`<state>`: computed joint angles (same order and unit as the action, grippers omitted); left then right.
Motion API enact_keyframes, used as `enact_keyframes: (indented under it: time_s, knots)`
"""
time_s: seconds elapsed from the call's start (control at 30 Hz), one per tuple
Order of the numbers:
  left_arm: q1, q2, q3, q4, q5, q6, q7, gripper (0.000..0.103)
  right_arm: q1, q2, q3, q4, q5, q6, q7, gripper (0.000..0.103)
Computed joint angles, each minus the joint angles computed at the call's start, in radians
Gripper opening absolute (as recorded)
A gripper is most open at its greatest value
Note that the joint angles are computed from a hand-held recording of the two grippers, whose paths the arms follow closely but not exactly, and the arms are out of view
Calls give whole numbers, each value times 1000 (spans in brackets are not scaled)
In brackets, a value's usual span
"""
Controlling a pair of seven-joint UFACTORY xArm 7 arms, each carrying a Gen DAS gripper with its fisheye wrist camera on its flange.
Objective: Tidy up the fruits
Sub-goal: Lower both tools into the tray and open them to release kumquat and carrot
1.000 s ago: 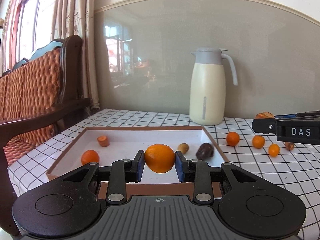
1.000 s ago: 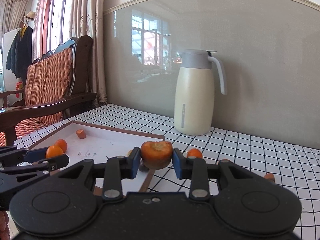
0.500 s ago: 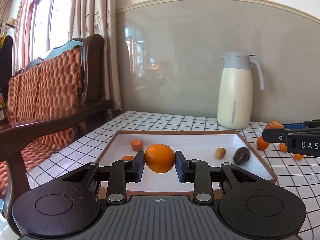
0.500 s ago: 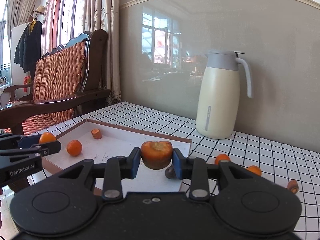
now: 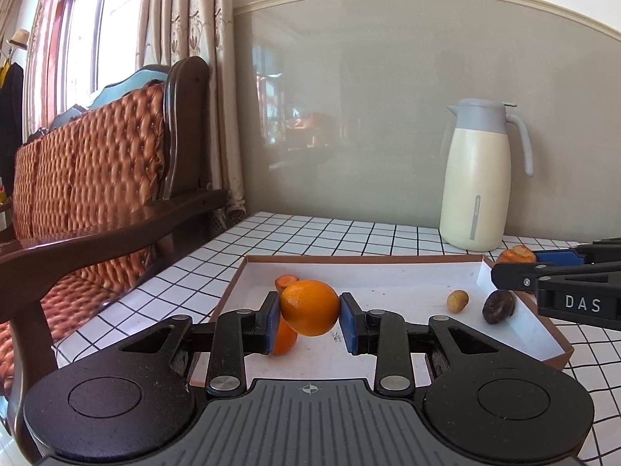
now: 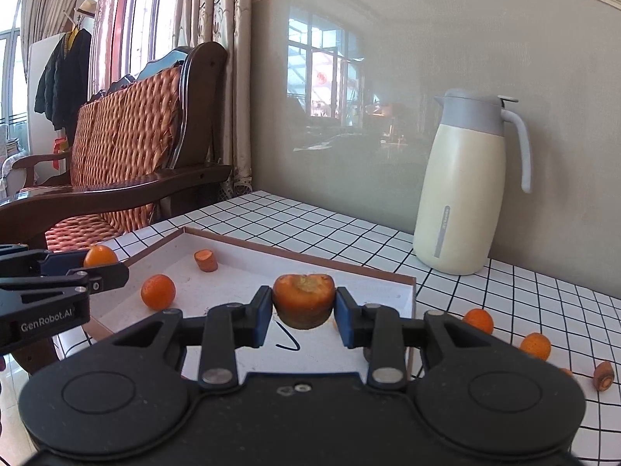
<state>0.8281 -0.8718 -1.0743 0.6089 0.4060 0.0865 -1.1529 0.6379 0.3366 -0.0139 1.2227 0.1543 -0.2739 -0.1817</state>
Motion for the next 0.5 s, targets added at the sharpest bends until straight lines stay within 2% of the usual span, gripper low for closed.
enact_keyframes:
  time_s: [0.23,0.5]
  knots:
    - [98,29,-33,31,2,-40,20,33,-5,46,1,66,6,17,32,26]
    - [221,76,-105,76,-31,-92,48,33,43,105,-69,142,1,57,78,26]
